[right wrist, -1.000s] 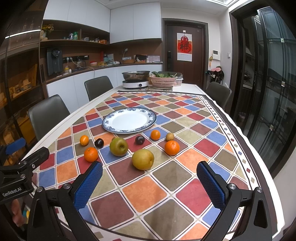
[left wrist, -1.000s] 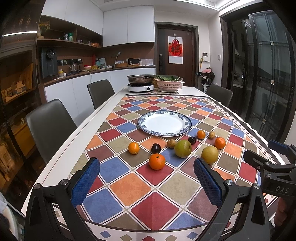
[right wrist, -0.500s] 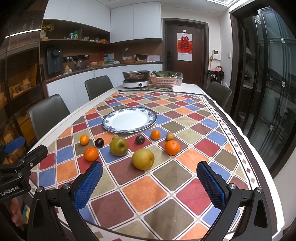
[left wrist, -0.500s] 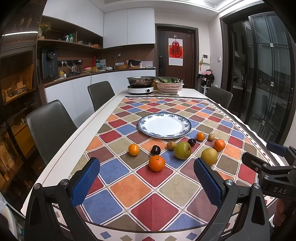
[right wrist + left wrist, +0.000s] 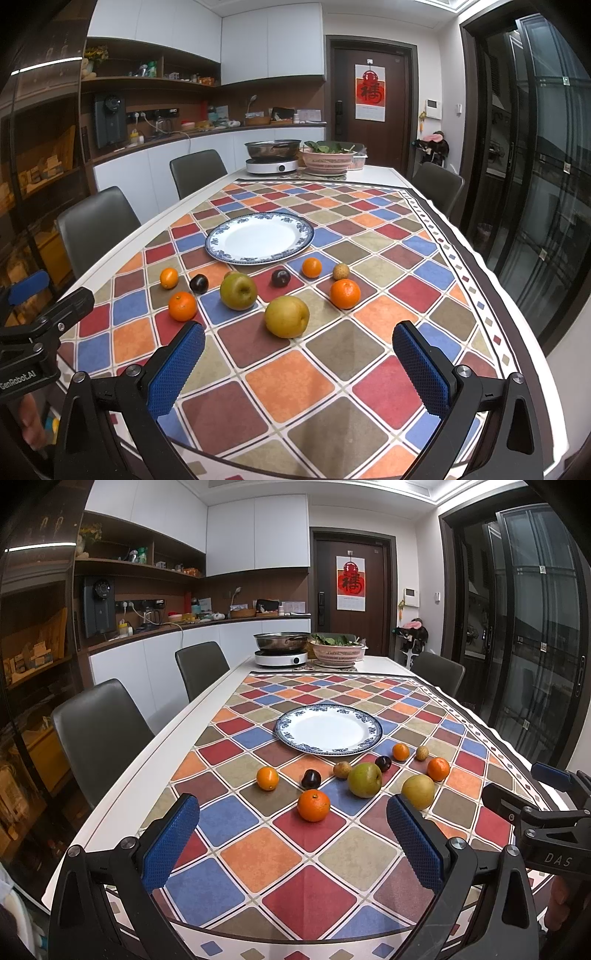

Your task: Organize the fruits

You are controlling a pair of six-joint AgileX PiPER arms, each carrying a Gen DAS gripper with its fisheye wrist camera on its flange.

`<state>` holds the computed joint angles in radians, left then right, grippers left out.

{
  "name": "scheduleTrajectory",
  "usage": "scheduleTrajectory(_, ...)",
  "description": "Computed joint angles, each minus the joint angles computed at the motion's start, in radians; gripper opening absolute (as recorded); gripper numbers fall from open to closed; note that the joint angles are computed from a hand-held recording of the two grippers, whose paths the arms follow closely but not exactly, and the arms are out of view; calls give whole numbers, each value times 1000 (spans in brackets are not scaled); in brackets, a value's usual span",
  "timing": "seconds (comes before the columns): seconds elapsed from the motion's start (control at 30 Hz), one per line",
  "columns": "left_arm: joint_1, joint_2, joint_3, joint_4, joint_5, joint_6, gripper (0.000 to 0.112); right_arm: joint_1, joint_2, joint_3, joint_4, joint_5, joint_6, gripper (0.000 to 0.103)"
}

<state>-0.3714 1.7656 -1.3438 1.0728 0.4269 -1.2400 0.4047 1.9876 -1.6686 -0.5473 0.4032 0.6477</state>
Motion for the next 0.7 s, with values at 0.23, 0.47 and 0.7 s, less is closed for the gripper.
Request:
scheduleTrajectory(0.23,0,0,-1,1,1,-1,103,1,1,-1,-1,1,1,102)
scheduleTrajectory(0.47,-1,0,2,7,0,-7,103,-1,0,-1,2,1,-3,102)
scheduleTrajectory(0.7,2,0,-2,-12,1,15,103,-7,1,-8,31,7,-34,102)
